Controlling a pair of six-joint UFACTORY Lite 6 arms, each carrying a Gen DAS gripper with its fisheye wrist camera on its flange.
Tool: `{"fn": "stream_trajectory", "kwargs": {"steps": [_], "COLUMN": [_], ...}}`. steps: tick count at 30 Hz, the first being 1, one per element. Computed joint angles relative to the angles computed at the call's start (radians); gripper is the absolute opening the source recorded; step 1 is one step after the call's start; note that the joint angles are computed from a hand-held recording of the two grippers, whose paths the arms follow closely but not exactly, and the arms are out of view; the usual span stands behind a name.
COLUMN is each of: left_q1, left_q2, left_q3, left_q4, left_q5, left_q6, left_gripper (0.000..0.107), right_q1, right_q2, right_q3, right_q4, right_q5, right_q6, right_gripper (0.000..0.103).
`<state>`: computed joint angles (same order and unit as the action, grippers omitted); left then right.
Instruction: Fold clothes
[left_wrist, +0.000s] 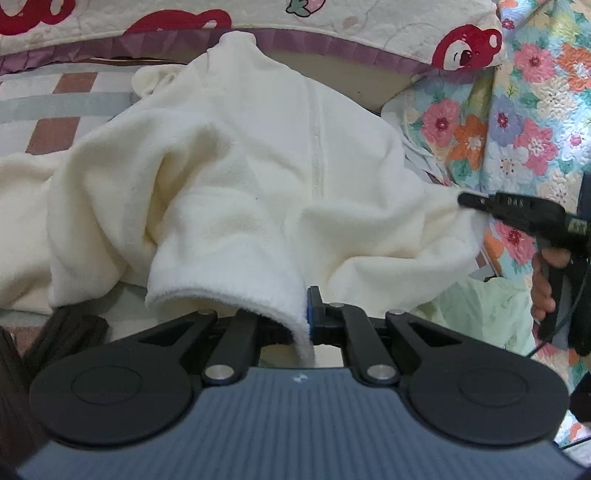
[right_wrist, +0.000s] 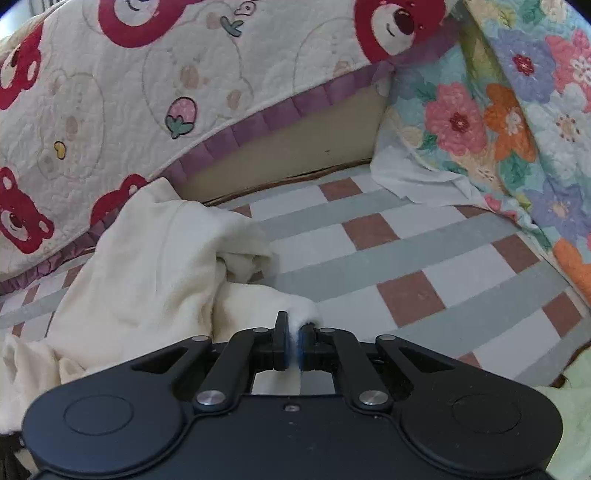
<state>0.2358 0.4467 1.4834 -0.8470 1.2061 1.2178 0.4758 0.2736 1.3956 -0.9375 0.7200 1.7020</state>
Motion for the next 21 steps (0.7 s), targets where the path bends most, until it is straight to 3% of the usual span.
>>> {"fn": "stream_trajectory", "kwargs": {"steps": [6,10,14,18,21], "left_q1": [0.020,0.000,-0.023,-0.050,-0.093], "left_q2": [-0.008,-0.072,-0.150,-0.204,-0.273], "left_q3": [0.020,-0.084,-0.159,-0.194,-0.247], "left_q4": [0.024,0.047,0.041,0.022,0.037], "left_q5": [0.062,0.015,0.033,0.109,0.097], "left_q6": [-0.001,-0.026,-0.017,-0.046,-0.065], "left_gripper": [0.011,0.011,0.011,0.011,0.011], "right_q1": [0.029,0.041,0.000,-0.014,-0.036], "right_q2": [0.010,-0.005,-0.030,-0.067,-0.098], "right_q3": [0.024,-0.047,-0.113,-0.164,-0.212], "right_q4": [-0.062,-0.144,-0.169,-0.249,-0.301], "right_q5": [-0.001,-0.014,-0.123,-0.170,-0.209], "right_q6": [-0.008,0.096,0.204,0.271,0.343], "right_gripper": [0.007,0.007,0.007,0.007,0.007]}}
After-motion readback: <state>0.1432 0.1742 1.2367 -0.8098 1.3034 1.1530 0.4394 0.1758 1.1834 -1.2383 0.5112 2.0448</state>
